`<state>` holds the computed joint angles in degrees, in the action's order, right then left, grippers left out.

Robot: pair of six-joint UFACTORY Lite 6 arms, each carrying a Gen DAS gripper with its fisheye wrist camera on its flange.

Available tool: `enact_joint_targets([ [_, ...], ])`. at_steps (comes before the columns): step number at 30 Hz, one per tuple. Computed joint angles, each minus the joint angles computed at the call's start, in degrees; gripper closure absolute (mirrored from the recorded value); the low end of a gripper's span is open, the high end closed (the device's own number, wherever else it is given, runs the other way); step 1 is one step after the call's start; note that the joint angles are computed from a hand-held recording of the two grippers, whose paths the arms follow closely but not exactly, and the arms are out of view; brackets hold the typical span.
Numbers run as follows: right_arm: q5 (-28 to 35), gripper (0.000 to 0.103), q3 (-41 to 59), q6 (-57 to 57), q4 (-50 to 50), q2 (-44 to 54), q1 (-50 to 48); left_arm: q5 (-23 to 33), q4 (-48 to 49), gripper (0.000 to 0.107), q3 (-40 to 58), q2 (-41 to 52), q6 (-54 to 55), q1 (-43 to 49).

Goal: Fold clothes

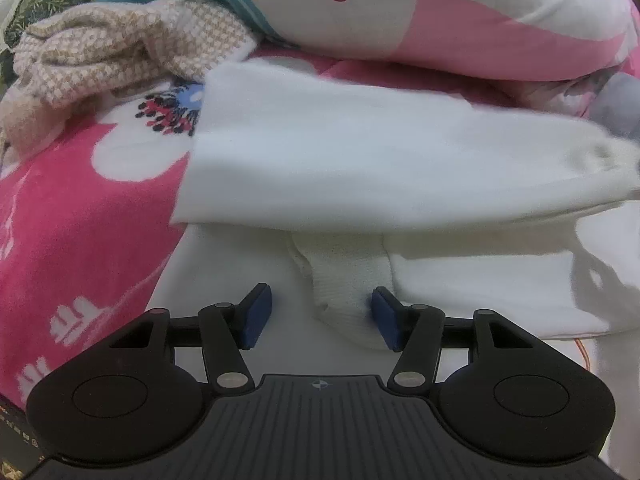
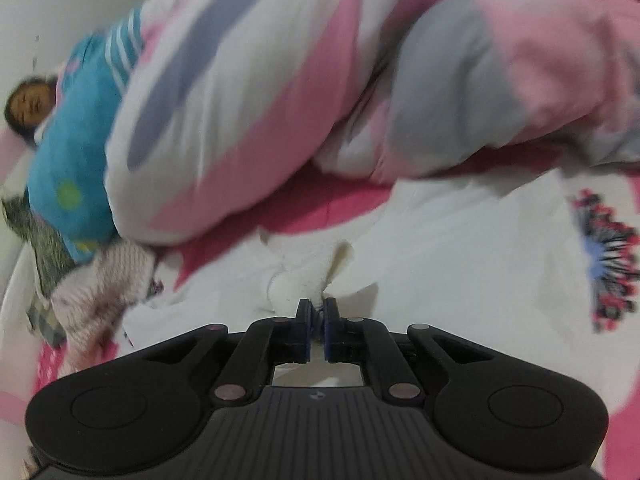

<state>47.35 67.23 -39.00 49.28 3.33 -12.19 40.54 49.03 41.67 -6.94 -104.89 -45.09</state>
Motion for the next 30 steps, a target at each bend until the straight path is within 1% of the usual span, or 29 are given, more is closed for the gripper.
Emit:
enact_joint_targets([
  [3, 2.32, 0.098, -0.65, 0.91, -1.51, -3.55, -3.88, -0.87, -0.37, 0.050, -0.25, -0.28, 0.18, 0.71],
  [5, 0.76, 0.098, -2.05, 0.26, -3.23, -5.06, -4.94, -0.47, -0.73, 0.050, 0.02, -0.50, 0.46, 0.62],
  [7, 2.51, 0.098, -1.46, 0.80, -3.16, -4.19, -7.86, 0.56, -1.28, 0.051, 0.54, -1.00, 0.96, 0.33],
  [10, 4.04, 0.098, -0.23, 0.08, -2.18, -3.81, -8.84, -0.41, 2.06, 0.052, -1.01, -4.96, -1.69, 0.57],
  [13, 7.38, 0.098, 0.77, -0.33, -0.02, -5.53, -8.77, -4.27, 1.71, 0.052, -0.41, -2.87, 2.22, 4.98],
  [15, 9.29, 0.098, 1.94, -0.32, 1.22, -7.12, -8.99, -4.02, 2.46, 0.051, -0.89, -2.29, 0.60, 6.99],
  [17, 9.86, 0.099, 3.05, -0.08, 0.93, -8.58, -9.93, -4.36, 2.67, 0.051, -2.95, -5.39, -1.67, 8.63],
  [18, 10.17, 0.100, 3.58, -0.16, 0.72, -9.09, -10.59, -3.68, 2.53, 0.051, -3.64, -6.66, -2.27, 8.51],
  [20, 8.64, 0.100, 2.93, -0.58, -1.53, -9.20, -11.19, -2.19, 1.03, 0.052, -4.24, -7.83, -1.64, 7.94],
  [22, 5.65, 0.100, 0.23, -1.64, -3.71, -7.85, -12.23, -2.32, -0.66, 0.052, -5.62, -9.22, -0.79, 7.71],
  [24, 2.43, 0.100, -2.20, -2.86, -7.23, -3.50, -12.11, -1.90, -2.04, 0.052, -6.71, -10.70, 0.01, 6.94],
  [26, -0.33, 0.099, -3.68, 0.51, -13.26, 1.50, -10.97, -1.09, -3.76, 0.052, -7.36, -12.74, 1.35, 6.26],
  [27, -1.86, 0.098, -3.94, 3.83, -18.72, 3.15, -9.56, -0.64, -4.95, 0.052, -7.79, -14.68, 2.11, 6.21],
  [28, -4.50, 0.098, -5.13, 7.56, -23.92, 2.48, -8.16, -0.11, -6.16, 0.052, -8.20, -16.76, 2.86, 6.17],
  [29, -6.62, 0.098, -6.47, 9.30, -26.72, 0.19, -7.71, 0.39, -7.12, 0.052, -8.76, -19.85, 3.50, 6.45],
  [30, -7.12, 0.098, -6.87, 9.32, -27.12, -2.93, -7.20, 0.81, -7.38, 0.051, -9.32, -23.27, 3.57, 6.72],
])
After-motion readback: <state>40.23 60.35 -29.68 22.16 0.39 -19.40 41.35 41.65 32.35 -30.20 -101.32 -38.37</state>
